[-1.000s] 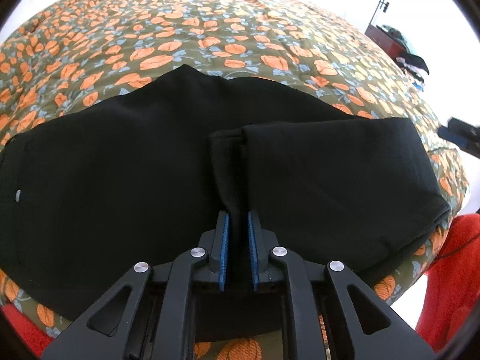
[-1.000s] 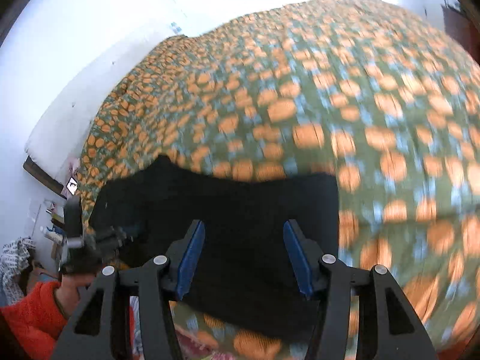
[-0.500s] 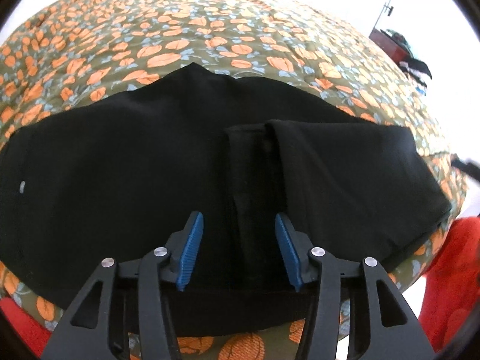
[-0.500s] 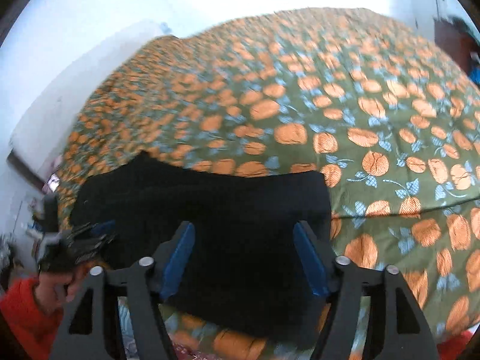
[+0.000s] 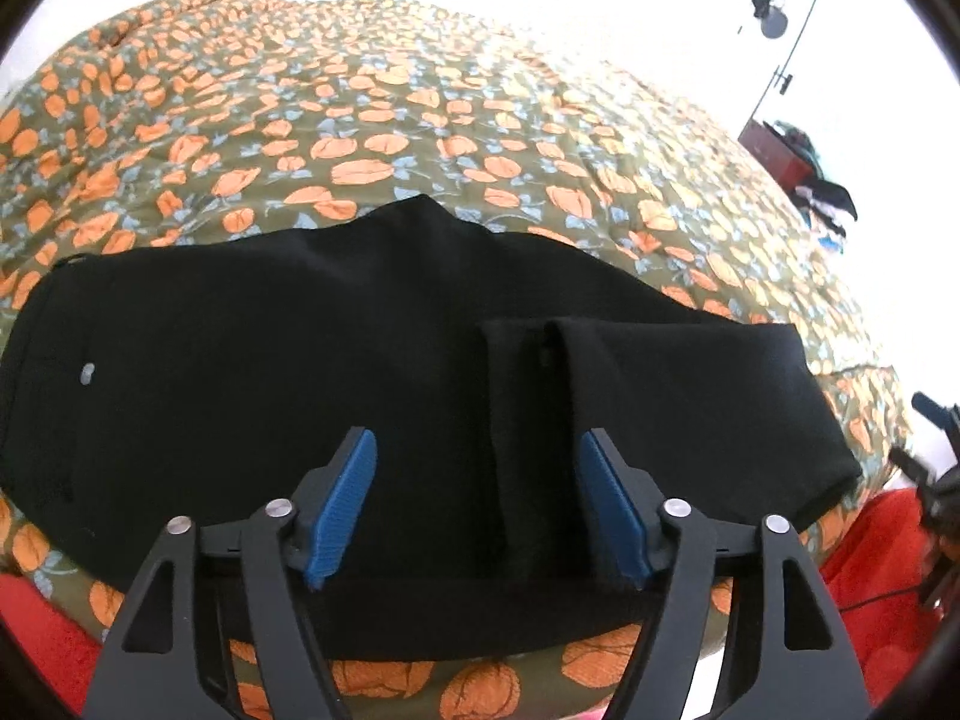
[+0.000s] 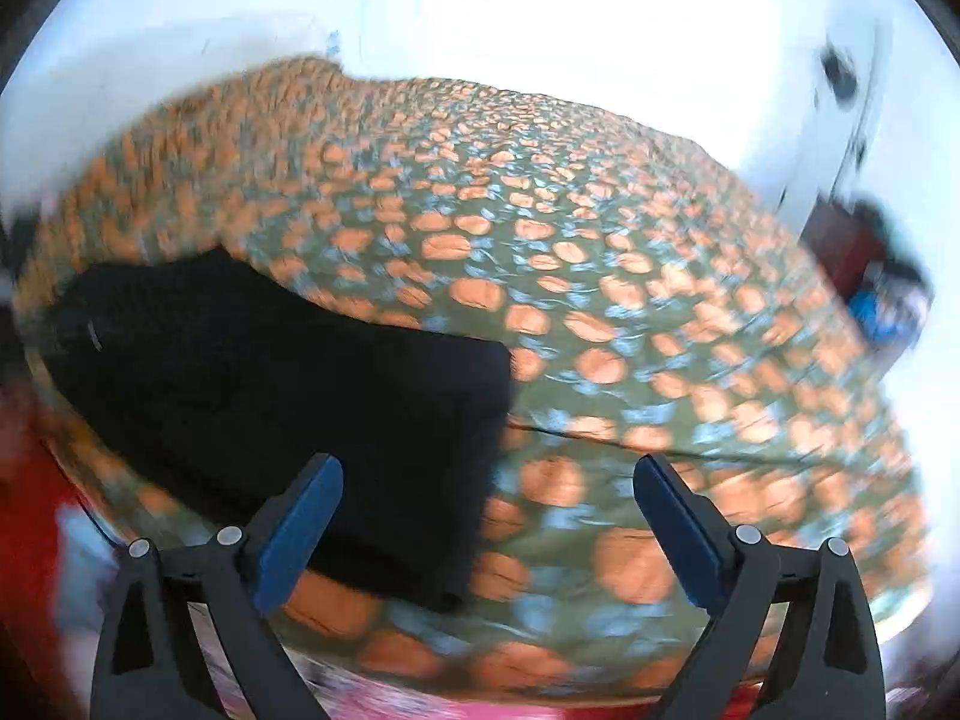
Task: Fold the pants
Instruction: 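Open the left tool and lift it off the folded trousers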
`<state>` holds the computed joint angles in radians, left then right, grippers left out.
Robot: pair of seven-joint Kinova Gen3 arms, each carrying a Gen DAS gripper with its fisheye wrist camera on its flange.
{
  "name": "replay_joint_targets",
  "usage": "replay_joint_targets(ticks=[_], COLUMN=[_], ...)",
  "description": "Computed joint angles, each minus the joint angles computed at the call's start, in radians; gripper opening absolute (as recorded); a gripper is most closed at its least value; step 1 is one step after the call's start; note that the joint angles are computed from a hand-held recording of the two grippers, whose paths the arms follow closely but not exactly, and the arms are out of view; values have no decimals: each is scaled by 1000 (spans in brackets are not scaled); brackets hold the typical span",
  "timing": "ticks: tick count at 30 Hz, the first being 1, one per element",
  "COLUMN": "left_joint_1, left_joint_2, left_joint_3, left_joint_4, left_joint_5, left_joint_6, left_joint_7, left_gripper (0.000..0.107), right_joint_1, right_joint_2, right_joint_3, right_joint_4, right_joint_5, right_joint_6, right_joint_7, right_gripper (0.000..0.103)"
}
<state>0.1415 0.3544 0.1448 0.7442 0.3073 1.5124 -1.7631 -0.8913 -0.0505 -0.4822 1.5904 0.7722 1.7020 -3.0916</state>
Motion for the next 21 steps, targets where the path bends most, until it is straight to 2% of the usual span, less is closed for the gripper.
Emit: replay_joint_targets(ticks=[2,5,8,13,15,18,21], left_joint_1=[20,48,82,127,133,141,146], left_joint_2=[14,17,19,6,2,2,8], left_joint_3=[3,5,3,-2,-3,-6,-8], left_joint_4=[-16,-16,-12,17,28,36,39], left_joint_5=[-17,-38,-67,-123,-134,-151,-167], left_joint_6=[22,19,9,-16,-23,-26,-21], left_joint_7=[-3,-13,-15,-33,-38,-43,-47], left_gripper=[73,73,73,73,73,73,74], right_joint_1=[-51,-53,-93,-46,-18,7,6], right_joint_2=[13,36,65,36,43,72,59], right_joint_3=[21,-24,-8,52,65,83,91], right_joint_4=[0,13,13,66,65,56,66], right_joint_5=[-36,-75,-55,-108,-128,-165,-174], right_joint_6=[25,2,19,-49,-68,-74,-48], right_joint_7=[54,87,105,56,73,113,46], right_gripper=[97,97,97,97,97,96,97])
